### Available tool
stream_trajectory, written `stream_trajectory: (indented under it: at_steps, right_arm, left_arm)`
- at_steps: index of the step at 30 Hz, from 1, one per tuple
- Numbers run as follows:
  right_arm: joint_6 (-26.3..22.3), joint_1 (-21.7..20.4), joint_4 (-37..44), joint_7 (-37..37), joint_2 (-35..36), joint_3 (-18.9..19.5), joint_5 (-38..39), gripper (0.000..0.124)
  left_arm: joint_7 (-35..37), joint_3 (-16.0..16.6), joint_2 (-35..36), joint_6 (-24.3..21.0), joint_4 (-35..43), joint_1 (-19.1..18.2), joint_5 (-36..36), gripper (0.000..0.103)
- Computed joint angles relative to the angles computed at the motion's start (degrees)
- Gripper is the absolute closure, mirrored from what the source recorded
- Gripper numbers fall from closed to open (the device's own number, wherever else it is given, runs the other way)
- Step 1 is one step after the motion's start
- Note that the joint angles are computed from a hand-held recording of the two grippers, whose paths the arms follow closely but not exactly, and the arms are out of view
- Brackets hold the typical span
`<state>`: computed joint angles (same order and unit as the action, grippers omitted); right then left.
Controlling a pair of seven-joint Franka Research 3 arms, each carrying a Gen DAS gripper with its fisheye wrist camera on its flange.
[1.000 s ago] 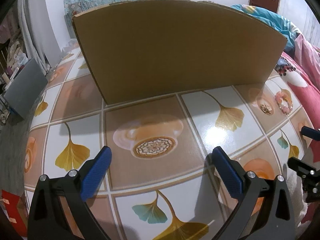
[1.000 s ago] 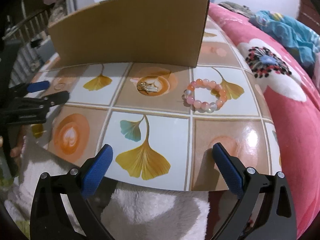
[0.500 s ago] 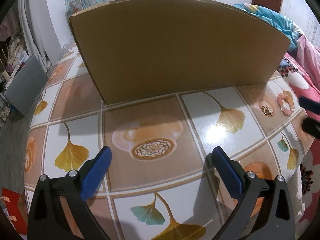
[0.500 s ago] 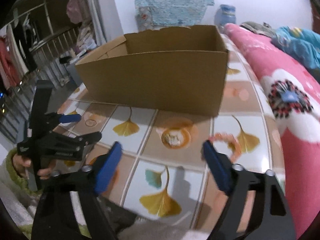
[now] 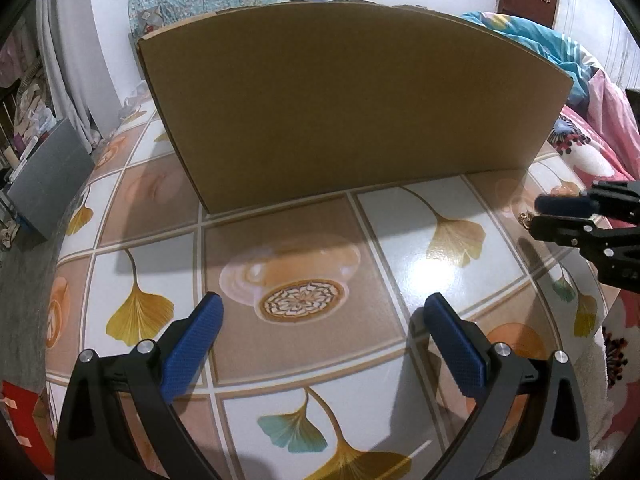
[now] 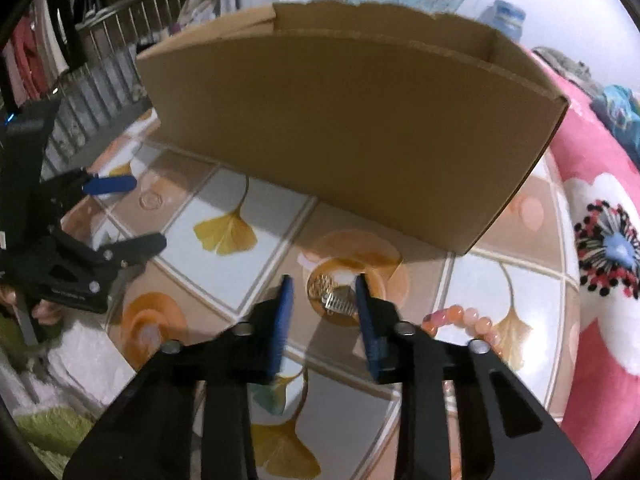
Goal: Organize jewelry
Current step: 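Close the right tool on the gold tag charm beside the bracelet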
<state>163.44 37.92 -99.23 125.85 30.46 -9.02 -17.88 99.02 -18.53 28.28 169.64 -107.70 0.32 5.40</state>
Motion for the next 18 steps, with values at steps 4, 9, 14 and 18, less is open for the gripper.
stream_trajectory:
  at_steps: [4,9,14,18]
  right_arm:
    - [0.2,-0.1,-1.7,-0.4,-1.1,0.9,0.8,0.118]
    - [1.4,0.6,-3.7,1.0,-2.2,0.8,1.3,0.124]
    - [5.9,-0.3,-6.5,1.8,-4.2,2.0,3.5,0.124]
    - [7.8,1.3,-8.2,1.1,-5.7,0.4,4.5,0.123]
  left_arm:
    - [-0.1,0.0,-0.1,0.1,-0.1,0.0,0.1,0.004]
    - [-0.4,0.0,-0.2,0.5,-0.5,-0.1,0.3,0.004]
    - [-0.5,0.0,-0.2,0.5,-0.5,0.0,0.4,0.004]
    - [-0.6,-0.2,-0.4,1.4,-1.1,0.1,0.5,0.004]
